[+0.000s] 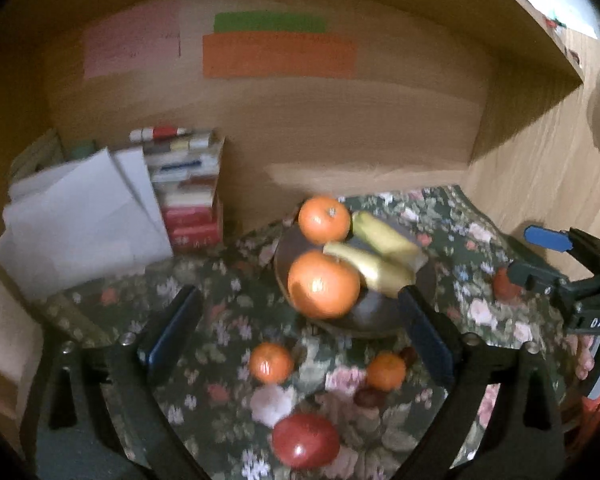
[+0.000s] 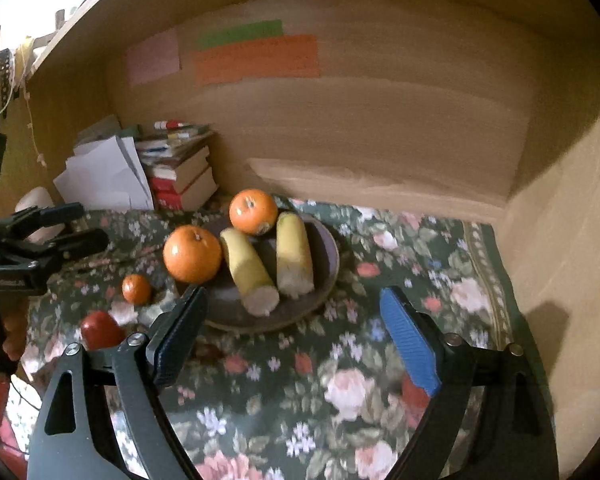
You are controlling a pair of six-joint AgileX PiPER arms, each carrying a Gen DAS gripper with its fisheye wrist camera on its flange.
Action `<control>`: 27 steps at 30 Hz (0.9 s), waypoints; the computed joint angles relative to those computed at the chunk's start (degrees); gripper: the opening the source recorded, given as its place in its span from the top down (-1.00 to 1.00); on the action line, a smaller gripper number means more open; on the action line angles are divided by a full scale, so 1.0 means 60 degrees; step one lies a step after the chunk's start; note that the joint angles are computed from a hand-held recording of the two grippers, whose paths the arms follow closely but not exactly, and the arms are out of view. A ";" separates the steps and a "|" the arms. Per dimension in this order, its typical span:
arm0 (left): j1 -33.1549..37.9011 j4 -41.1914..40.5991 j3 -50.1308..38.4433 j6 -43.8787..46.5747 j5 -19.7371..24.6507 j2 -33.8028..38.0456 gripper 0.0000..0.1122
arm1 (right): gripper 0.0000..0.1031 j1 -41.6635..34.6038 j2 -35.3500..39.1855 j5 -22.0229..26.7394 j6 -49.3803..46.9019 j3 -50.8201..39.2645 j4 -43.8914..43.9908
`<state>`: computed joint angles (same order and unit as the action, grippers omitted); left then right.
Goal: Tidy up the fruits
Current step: 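Close the left tool on a red tomato while the right tool grasps another red tomato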
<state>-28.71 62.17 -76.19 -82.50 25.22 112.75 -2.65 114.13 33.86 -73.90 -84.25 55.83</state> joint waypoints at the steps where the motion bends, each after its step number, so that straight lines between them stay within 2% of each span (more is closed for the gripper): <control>1: -0.0062 0.0152 0.0244 -0.0317 0.0005 -0.0014 -0.76 | -0.68 -0.0083 -0.0071 -0.0078 -0.0174 0.0212 0.0116; 8: -0.0115 0.0444 0.1134 -0.1445 -0.0258 0.0234 -0.76 | -0.68 -0.0687 -0.0022 -0.0743 -0.0451 0.1150 0.0197; 14: -0.0179 0.1112 0.1706 -0.2731 -0.0558 0.0374 -0.76 | -0.68 -0.1136 0.0679 -0.0891 0.0926 0.0543 -0.1062; 17: -0.0212 0.1161 0.1722 -0.2894 -0.0626 0.0463 -0.76 | -0.67 -0.1288 0.1040 -0.0614 0.1630 -0.0038 -0.1618; 19: -0.0231 0.1194 0.1703 -0.2953 -0.0672 0.0543 -0.71 | -0.67 -0.1331 0.1376 -0.0364 0.2292 -0.0585 -0.2093; 21: -0.0218 0.0998 0.1631 -0.2729 -0.0675 0.0638 -0.54 | -0.65 -0.1382 0.1731 -0.0031 0.2693 -0.1138 -0.2370; 24: -0.0157 0.0680 0.1577 -0.2373 -0.0760 0.0779 -0.41 | -0.43 -0.1402 0.2211 0.0583 0.3424 -0.1955 -0.2876; 25: -0.0137 0.0620 0.1570 -0.2310 -0.0788 0.0809 -0.39 | -0.33 -0.1370 0.2308 0.0654 0.3618 -0.2117 -0.3061; 27: -0.0075 0.0424 0.1543 -0.2119 -0.0874 0.0864 -0.25 | -0.26 -0.1285 0.2356 0.0564 0.3722 -0.2160 -0.3243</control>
